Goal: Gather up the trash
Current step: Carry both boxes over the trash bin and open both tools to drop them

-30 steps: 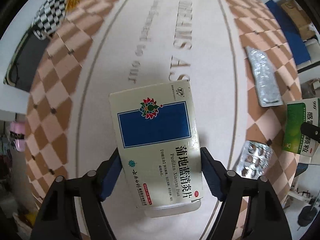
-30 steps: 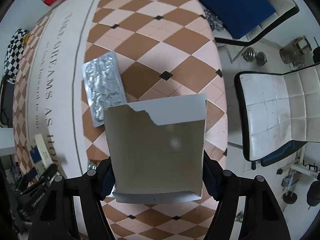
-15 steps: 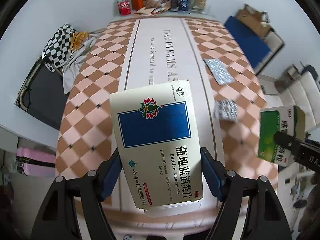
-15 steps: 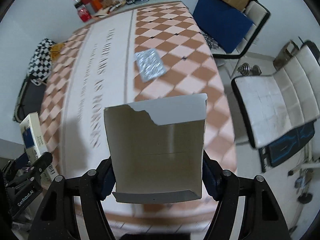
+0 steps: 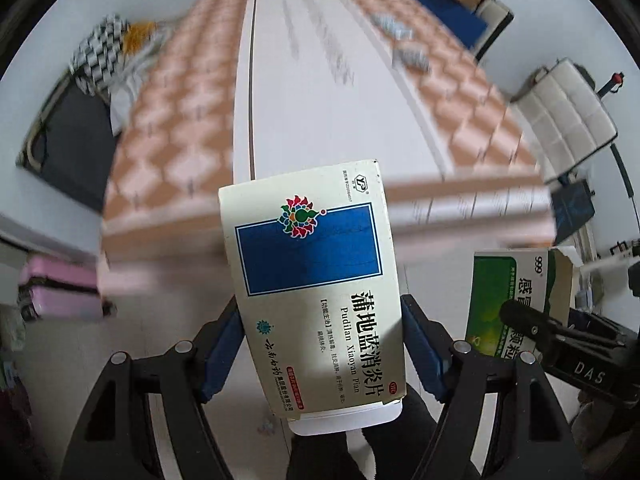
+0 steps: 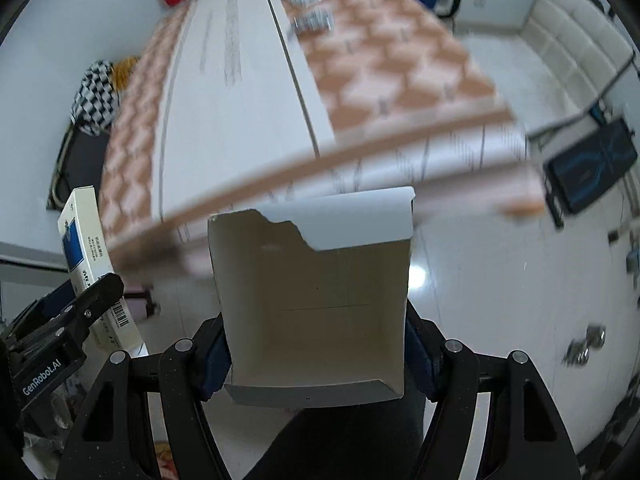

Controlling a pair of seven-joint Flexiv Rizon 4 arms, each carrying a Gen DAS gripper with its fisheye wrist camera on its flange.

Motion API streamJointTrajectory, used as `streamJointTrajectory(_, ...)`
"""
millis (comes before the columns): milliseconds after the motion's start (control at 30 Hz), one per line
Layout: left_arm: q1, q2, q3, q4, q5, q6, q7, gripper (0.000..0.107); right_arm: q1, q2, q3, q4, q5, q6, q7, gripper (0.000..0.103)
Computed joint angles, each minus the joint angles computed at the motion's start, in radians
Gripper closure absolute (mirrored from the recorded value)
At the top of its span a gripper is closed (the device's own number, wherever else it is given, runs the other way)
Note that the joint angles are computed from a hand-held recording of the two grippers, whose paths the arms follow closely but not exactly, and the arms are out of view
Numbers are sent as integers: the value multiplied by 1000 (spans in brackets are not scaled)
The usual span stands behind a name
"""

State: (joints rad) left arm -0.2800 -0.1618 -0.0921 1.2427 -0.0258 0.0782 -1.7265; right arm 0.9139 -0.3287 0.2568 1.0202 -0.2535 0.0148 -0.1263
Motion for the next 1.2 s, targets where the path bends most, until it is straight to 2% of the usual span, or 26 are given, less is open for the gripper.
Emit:
streamJointTrajectory(133, 1, 62, 17, 240, -93, 67, -19, 34, -28, 70, 50, 230, 91, 140, 82, 30)
streamJointTrajectory(267, 9, 54, 19, 445, -185, 186, -40, 34, -63, 95, 87, 451, 160, 338, 135, 30)
streamJointTrajectory(400, 18, -34, 11, 586, -259, 340, -43, 34, -84, 75, 101, 648, 187, 582, 193, 30)
streamJointTrajectory(533, 30, -157, 2, 623, -289, 448, -43, 34, -96, 8, 98, 768, 187, 788, 215, 29)
streamJointTrajectory(700, 44, -290, -18, 607, -312, 525, 13, 33, -111, -110, 85, 829, 180, 957, 190, 29)
streamJointTrajectory(900, 49, -370, -34, 601, -348, 584, 39, 32, -146, -255, 68, 791, 177, 1058, 105, 28)
streamJointTrajectory(967, 40, -380, -28, 594, -333, 586, 27, 25, -148, -286, 64, 773, 177, 1081, 92, 27)
streamJointTrajectory(1000, 41, -378, -28, 599, -333, 591, 27, 12, -150, -303, 64, 769, 178, 1104, 83, 25)
streamJointTrajectory(1033, 41, -373, -25, 603, -327, 590, 26, 5, -149, -312, 61, 765, 177, 1113, 79, 24)
streamJointTrajectory(1133, 32, -352, -5, 609, -276, 581, 17, 5, -152, -340, 61, 742, 174, 1124, 59, 17)
streamJointTrajectory(1167, 29, -339, 3, 613, -254, 578, 13, 5, -151, -346, 60, 736, 173, 1124, 55, 8)
streamJointTrajectory(1200, 26, -325, 11, 619, -233, 576, 9, 5, -148, -348, 57, 731, 170, 1125, 53, 4)
